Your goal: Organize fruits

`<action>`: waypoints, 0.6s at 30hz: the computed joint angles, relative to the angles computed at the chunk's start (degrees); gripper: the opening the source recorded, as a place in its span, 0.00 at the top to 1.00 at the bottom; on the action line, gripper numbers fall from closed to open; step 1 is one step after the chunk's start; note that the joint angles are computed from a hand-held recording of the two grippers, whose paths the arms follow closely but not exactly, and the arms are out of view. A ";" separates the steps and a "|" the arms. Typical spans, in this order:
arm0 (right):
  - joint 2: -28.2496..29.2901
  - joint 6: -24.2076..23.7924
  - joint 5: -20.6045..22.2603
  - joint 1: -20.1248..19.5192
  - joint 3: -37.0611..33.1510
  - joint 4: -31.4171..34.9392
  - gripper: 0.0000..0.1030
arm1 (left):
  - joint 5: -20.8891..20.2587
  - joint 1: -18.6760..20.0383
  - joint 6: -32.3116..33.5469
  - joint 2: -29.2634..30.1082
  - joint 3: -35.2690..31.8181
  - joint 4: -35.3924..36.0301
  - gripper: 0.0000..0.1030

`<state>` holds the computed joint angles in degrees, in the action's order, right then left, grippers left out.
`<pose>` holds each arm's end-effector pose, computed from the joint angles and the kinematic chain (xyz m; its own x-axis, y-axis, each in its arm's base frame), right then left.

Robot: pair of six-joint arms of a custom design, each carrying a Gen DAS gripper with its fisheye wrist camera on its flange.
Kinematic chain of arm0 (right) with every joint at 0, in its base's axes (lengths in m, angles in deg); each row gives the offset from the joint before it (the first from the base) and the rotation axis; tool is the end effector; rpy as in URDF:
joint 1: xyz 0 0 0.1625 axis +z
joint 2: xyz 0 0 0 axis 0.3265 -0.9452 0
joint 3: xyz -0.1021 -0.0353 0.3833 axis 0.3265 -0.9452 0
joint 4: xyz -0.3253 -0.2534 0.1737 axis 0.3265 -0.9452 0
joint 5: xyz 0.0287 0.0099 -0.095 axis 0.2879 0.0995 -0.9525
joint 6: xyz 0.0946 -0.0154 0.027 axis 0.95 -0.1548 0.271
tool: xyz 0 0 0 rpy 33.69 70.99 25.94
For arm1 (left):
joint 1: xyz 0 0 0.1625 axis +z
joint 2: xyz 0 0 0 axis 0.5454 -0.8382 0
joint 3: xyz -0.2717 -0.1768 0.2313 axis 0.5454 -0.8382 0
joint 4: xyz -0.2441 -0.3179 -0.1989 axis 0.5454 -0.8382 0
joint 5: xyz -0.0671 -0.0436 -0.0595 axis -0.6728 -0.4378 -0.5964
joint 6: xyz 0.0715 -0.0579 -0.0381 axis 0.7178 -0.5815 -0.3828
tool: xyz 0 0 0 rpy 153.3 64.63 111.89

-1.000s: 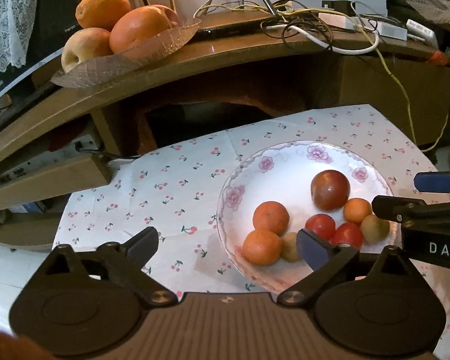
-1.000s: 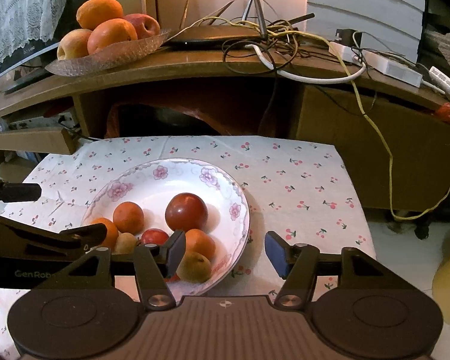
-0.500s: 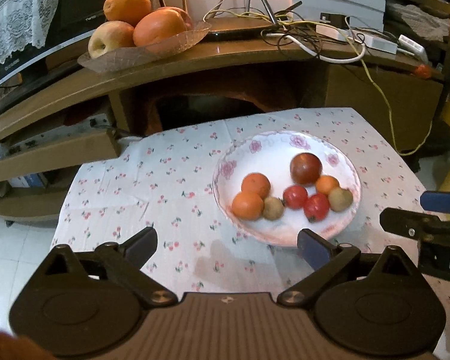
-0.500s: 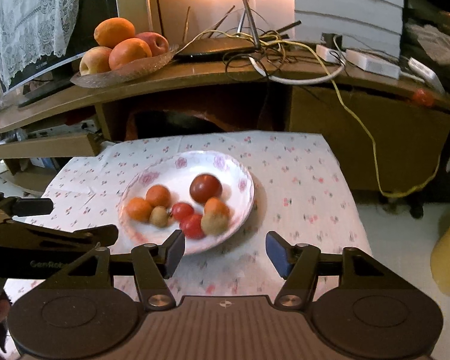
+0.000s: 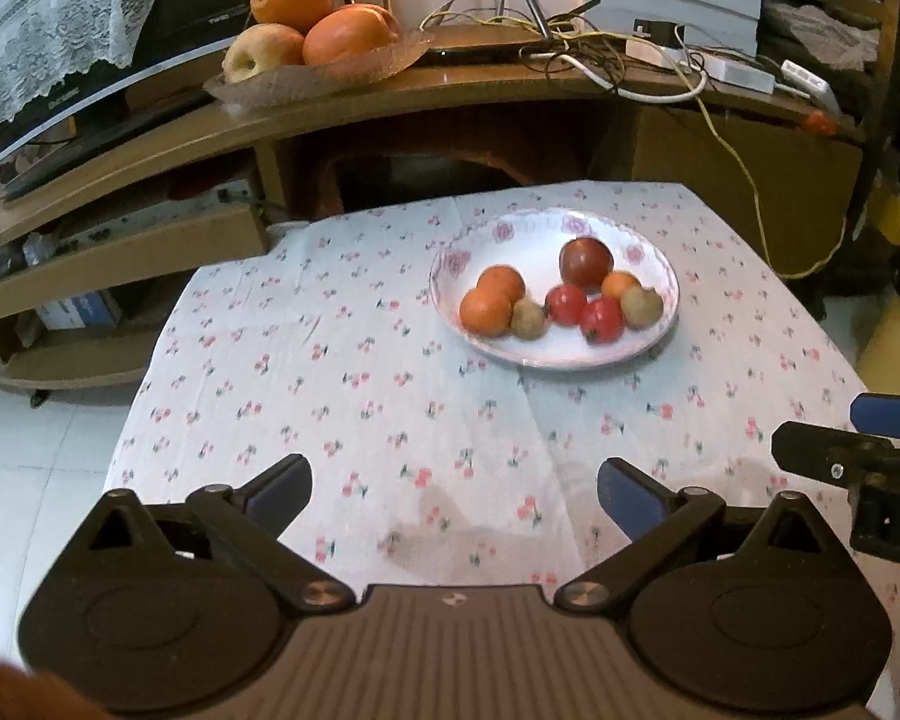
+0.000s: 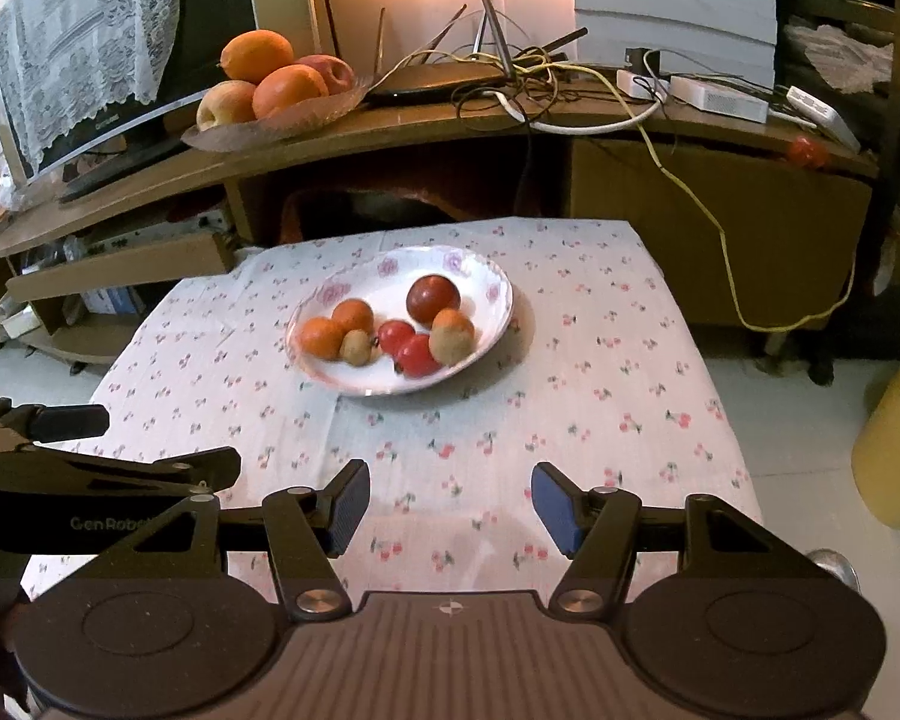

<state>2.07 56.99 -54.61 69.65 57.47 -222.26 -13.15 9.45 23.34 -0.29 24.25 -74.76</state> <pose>0.0739 -0.6007 0.3243 -0.7637 0.0514 0.6435 -0.4347 0.6961 -0.5714 -0.3761 -0.6264 0.0204 -0.6422 0.3094 -0.7013 0.6629 0.6837 -0.3053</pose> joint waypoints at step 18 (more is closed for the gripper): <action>-6.43 2.01 -0.45 0.84 8.78 -0.41 0.40 | -0.05 -3.32 -4.99 -6.22 10.08 -0.45 0.00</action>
<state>-4.36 58.99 -55.06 70.50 66.25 -222.68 -13.20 6.13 18.35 -6.51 34.33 -75.22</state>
